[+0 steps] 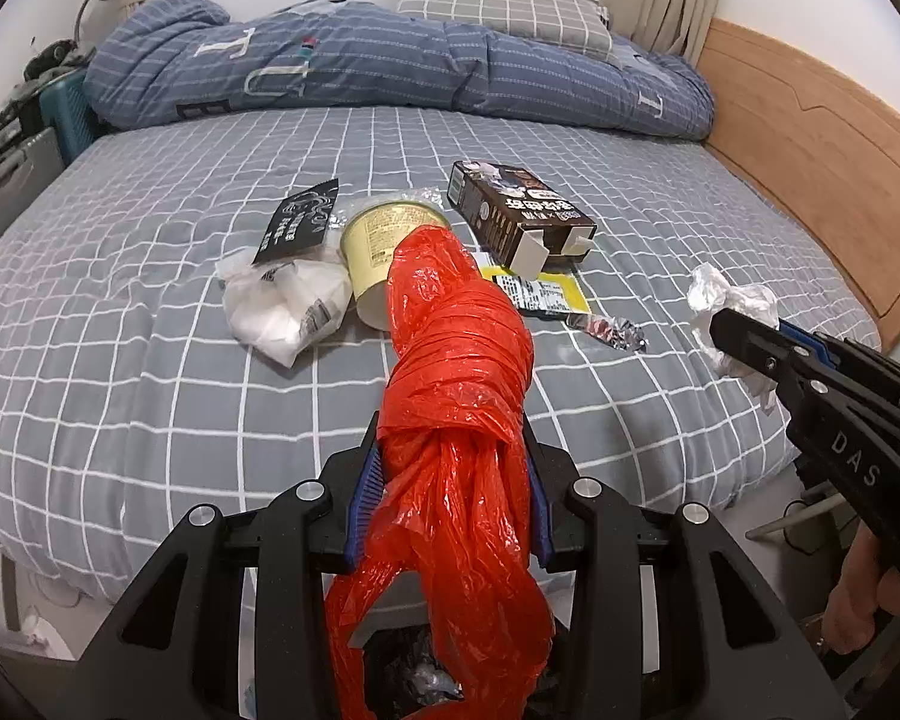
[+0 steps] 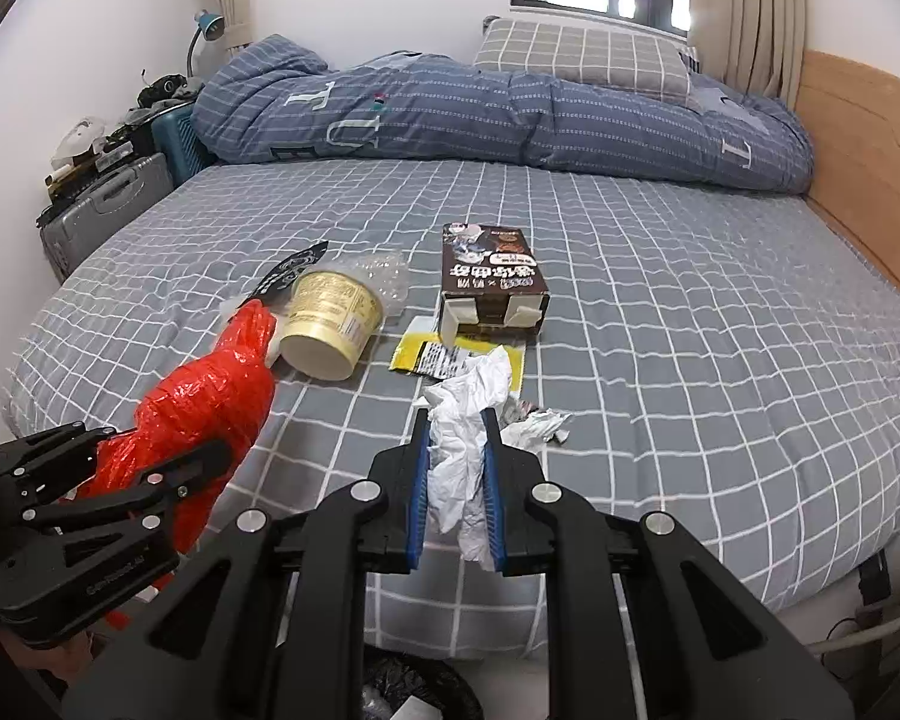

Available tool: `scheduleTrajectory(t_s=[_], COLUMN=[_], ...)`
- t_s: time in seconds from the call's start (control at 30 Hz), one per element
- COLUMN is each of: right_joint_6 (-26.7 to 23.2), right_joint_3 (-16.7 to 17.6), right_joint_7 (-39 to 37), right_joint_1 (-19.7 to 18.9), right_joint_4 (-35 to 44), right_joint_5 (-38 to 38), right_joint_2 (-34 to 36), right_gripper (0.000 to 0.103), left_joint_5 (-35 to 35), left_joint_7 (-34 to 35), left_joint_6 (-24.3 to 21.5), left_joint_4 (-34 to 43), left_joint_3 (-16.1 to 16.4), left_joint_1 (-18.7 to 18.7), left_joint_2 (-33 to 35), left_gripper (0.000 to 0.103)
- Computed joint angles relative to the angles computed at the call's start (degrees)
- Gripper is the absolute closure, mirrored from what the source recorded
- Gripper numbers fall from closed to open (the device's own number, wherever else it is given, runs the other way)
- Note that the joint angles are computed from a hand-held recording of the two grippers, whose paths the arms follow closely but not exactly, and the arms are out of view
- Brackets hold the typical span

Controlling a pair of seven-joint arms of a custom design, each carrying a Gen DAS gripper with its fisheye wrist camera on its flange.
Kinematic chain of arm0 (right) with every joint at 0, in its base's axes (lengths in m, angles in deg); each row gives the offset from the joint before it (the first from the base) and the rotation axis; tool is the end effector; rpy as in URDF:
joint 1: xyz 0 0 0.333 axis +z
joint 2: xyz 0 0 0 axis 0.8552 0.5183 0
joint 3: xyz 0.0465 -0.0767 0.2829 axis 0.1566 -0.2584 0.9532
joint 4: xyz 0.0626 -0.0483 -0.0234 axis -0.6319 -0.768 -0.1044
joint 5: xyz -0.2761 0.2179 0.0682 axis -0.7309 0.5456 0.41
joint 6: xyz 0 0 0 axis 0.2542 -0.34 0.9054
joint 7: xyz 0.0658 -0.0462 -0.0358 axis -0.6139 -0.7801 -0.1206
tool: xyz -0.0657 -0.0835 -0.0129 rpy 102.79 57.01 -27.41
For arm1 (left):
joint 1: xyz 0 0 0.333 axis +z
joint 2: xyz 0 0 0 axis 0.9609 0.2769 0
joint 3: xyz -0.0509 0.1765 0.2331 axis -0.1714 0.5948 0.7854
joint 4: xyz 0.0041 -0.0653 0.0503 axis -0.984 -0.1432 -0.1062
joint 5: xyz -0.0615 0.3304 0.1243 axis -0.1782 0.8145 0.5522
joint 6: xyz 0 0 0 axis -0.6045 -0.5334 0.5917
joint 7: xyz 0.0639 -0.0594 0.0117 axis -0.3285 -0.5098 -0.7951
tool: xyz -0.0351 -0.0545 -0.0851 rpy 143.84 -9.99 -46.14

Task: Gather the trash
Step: 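Lift the red bag and white tissue and carry both over the bin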

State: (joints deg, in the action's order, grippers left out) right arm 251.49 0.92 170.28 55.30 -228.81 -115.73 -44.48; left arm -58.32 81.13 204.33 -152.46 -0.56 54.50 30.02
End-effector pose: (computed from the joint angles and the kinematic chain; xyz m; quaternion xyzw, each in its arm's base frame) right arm 0.3937 0.1615 0.4942 -0.6187 0.6800 -0.2854 0.2708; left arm 0.4416 -0.2497 0.4778 -0.5353 0.7680 -0.3185 0.1490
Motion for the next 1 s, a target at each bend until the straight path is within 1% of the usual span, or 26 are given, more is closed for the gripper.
scheduleTrajectory(t_s=[0.17,0.33,0.63,1.0], right_joint_6=[-1.0,-1.6,-2.1,-3.7], right_joint_3=[0.8,0.4,1.2,1.7], right_joint_7=[0.3,-0.4,-1.0,-0.8], right_joint_1=[0.7,2.5,4.2,7.0], right_joint_4=[-1.1,-2.8,-5.0,-7.2], right_joint_5=[-0.2,1.6,4.1,7.2], right_joint_2=[-1.8,-3.3,-4.7,-7.0], right_gripper=[0.088,0.088,0.088,0.088], left_joint_5=[1.1,-0.1,-1.6,-1.5], left_joint_7=[-1.6,-1.5,-1.7,-3.3], left_joint_6=[0.4,0.0,-0.5,-1.0], left_joint_4=[-2.9,-4.9,-10.0,-14.6], left_joint_3=[-0.1,1.0,2.5,3.4], left_joint_1=[0.1,-1.3,-3.5,-4.6], left_joint_2=[-2.3,-3.9,-7.2,-10.9], left_gripper=[0.065,0.065,0.065,0.065])
